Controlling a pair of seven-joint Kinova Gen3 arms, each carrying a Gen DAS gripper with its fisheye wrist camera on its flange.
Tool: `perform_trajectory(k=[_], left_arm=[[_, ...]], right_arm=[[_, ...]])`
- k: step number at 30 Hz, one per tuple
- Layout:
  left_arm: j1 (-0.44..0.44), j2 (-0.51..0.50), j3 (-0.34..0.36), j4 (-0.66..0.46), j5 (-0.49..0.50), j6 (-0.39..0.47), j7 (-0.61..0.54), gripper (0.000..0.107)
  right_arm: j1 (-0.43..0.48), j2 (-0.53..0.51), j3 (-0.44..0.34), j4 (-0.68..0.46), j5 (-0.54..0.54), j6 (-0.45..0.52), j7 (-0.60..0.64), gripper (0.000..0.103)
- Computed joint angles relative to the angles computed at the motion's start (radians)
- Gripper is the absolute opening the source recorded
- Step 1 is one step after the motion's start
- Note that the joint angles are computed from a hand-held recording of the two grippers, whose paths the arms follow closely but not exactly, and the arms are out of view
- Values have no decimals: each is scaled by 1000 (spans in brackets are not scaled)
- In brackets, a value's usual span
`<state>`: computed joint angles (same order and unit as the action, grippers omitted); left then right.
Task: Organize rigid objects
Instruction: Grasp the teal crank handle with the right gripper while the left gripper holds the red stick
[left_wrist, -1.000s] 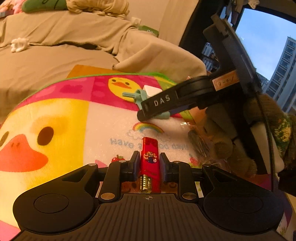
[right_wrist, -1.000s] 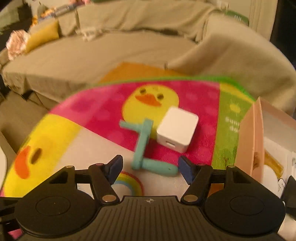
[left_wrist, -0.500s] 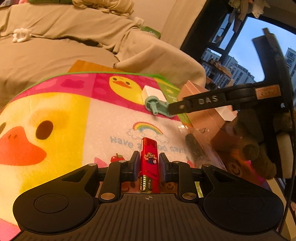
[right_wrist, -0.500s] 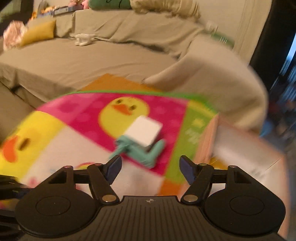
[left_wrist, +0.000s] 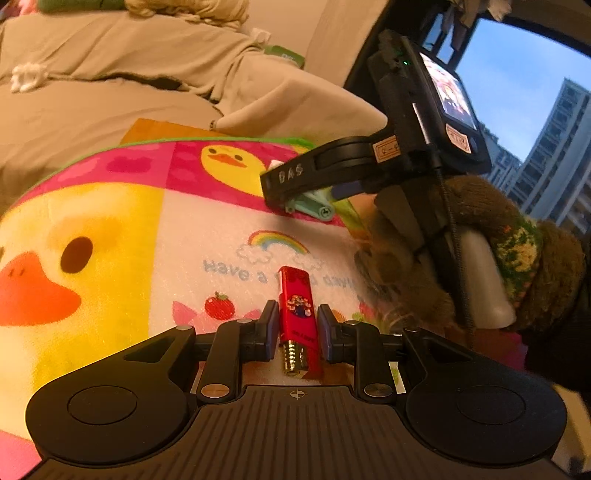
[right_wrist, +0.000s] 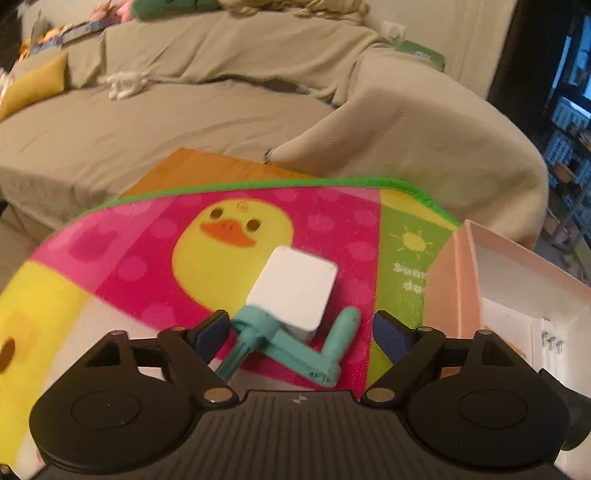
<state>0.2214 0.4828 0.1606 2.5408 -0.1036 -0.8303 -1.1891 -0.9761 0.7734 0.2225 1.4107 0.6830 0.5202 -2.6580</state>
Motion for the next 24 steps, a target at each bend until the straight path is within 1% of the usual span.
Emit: perform_trajectory(k=[3,5,7,8,9,11,12,13,15,17,20,21,22,24], left_arm=[[45,-7,-15,-9,56,20,-38,26],[42,-4,-11,-7,56,12,-35,26],[22,6,-4,0,35,-9,-15,26],[14,11,-1,2,27,-20,-5,26],[5,17,2,5,17,-32,6,26],[-13,30,6,13,-4,-60,28,26],[-21,35,6,16,-14,-70,34,26],[-23,42,4,22,-19,-89,36,26],[-4,50,-4,26,2,-108,25,26],[28,46,-8,22,49,-102,19,26],[74,38,-11,19,122,-93,25,26],[88,33,-14,17,141,-83,20,26],[97,26,-16,13,154,-70,18,26],[112,14,-19,5,179,-43,16,26]], right_arm=[[21,-41,-42,59,1,-53,52,71],[27,-82,-60,123,-4,-110,101,70],[19,-115,-62,182,-2,-157,143,69],[12,-131,-58,213,2,-184,165,69],[-9,-145,-37,249,12,-214,174,69],[-69,-153,29,288,19,-245,161,71],[-88,-154,50,297,11,-248,155,76],[-92,-156,59,303,-2,-252,152,76],[-84,-158,59,307,-32,-271,163,76],[-68,-148,45,287,-79,-257,176,76],[-37,-135,30,269,-146,-273,185,76],[-17,-136,10,261,-170,-267,202,74],[-10,-136,4,256,-186,-261,215,73],[-32,-142,24,260,-194,-252,226,71]])
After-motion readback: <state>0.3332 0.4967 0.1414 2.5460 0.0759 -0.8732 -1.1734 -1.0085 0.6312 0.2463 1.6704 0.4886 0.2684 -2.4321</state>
